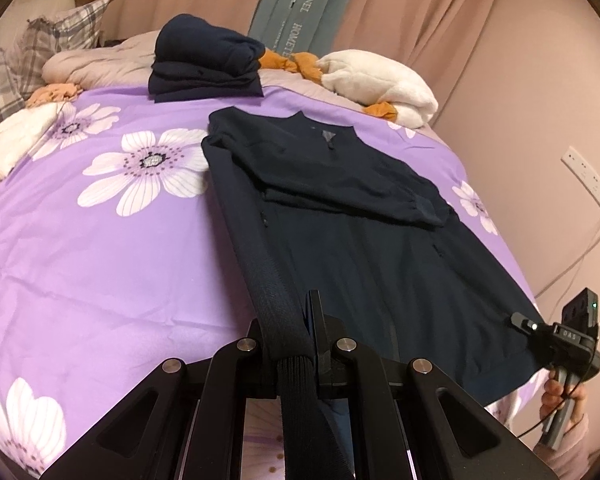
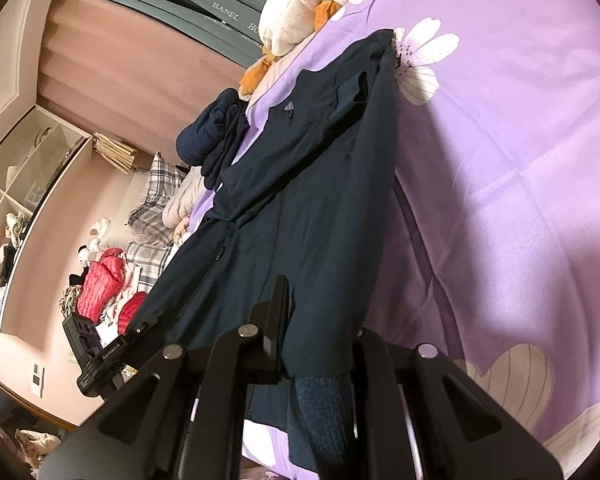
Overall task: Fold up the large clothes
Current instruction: 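Lift the held hem with both grippers toward the jacket collar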
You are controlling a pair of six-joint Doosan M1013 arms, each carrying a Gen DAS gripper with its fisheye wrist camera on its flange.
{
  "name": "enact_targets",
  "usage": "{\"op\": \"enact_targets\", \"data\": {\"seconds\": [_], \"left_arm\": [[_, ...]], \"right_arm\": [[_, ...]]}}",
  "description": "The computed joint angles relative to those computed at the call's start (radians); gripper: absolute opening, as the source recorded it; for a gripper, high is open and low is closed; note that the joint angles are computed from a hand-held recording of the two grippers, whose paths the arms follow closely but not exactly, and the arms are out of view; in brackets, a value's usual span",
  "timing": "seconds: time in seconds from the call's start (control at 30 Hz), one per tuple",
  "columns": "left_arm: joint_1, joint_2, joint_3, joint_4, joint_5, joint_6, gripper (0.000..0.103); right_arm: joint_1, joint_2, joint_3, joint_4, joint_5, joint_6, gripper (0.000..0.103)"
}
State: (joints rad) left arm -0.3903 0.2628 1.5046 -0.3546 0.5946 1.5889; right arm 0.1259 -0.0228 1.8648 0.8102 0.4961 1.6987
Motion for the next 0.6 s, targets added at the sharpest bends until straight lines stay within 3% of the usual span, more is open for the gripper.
{"op": "enact_targets", "data": {"seconds": [0.6], "left_arm": [[0.008, -0.023, 0.002, -0.072, 0.018, 0.071, 0.006]], "right_arm": [[-0.003, -0.02, -0.006, 0.061, -0.001, -0.095, 0.012]]}}
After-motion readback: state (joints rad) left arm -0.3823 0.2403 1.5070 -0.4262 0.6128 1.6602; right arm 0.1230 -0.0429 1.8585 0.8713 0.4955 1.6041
